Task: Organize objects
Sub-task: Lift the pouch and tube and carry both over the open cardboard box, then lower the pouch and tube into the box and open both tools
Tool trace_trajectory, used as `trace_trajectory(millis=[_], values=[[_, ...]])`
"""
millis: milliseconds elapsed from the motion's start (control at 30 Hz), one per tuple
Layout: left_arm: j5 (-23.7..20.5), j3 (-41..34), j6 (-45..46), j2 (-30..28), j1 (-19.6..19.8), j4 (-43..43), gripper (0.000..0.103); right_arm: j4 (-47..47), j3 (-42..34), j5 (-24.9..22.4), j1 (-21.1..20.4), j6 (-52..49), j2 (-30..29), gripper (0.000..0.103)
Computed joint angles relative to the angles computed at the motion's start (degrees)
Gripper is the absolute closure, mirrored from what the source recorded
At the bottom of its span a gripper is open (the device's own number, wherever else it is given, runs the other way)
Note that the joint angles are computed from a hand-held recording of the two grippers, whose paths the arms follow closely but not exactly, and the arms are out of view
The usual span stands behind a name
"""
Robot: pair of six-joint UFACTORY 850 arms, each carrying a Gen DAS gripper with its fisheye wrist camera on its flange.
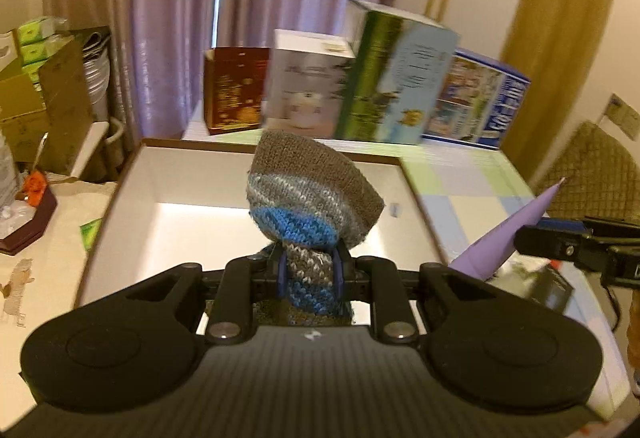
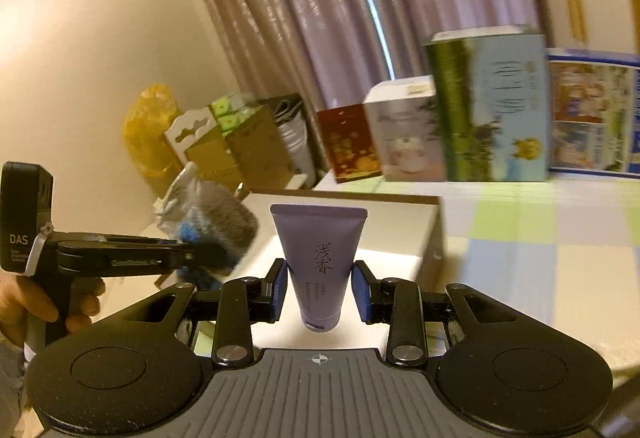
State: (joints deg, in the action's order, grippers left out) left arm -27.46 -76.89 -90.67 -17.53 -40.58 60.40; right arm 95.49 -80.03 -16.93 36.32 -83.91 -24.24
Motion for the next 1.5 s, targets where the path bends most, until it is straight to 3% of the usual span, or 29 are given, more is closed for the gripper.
trace_trajectory(millis=[167,367,500,700,967,1033,1100,1133,1167,1500], values=[[0.46,-1.24,1.52,-2.41,3.08,-3.70,0.085,-22.22,-8.81,1.61,2.27,23.09,-7.71,0.071],[2.42,-3.39,7.70,-6.82,5.81,-13.79,0.085,-43.05,-13.10,1.05,3.45,45.98,-12.18,0.071],[2.15,-5.46,15.61,-9.98,6.99,-23.83,0.083,-53.67,-15.84,-1.14,3.82,57.26,-14.58,0.071],[1.44,-8.01,30.62,-12.43,8.52,-38.58,0.072,-62.09,-20.56,-6.60,4.05,66.80,-17.87,0.071],[-1.97,-7.33,30.07,-11.28,8.25,-30.32,0.043,-74.56,-29.20,-12.19,4.75,81.23,-23.55,0.071],[-2.29,-6.75,29.22,-10.80,8.26,-28.52,0.042,-76.20,-30.28,-12.30,4.86,83.51,-24.22,0.071],[-2.43,-6.74,29.03,-10.82,8.36,-27.93,0.040,-77.61,-30.76,-12.30,4.92,85.03,-24.35,0.059],[-2.33,-6.77,29.07,-10.81,8.45,-28.02,0.035,-77.78,-30.26,-11.63,4.95,84.98,-23.97,0.047],[-2.21,-6.50,28.97,-10.59,8.51,-28.01,0.032,-78.13,-29.60,-10.70,5.07,84.75,-23.49,0.043],[-1.57,-3.04,24.20,-7.32,7.46,-23.76,0.026,-77.34,-21.94,-4.82,5.63,80.03,-17.99,0.036]])
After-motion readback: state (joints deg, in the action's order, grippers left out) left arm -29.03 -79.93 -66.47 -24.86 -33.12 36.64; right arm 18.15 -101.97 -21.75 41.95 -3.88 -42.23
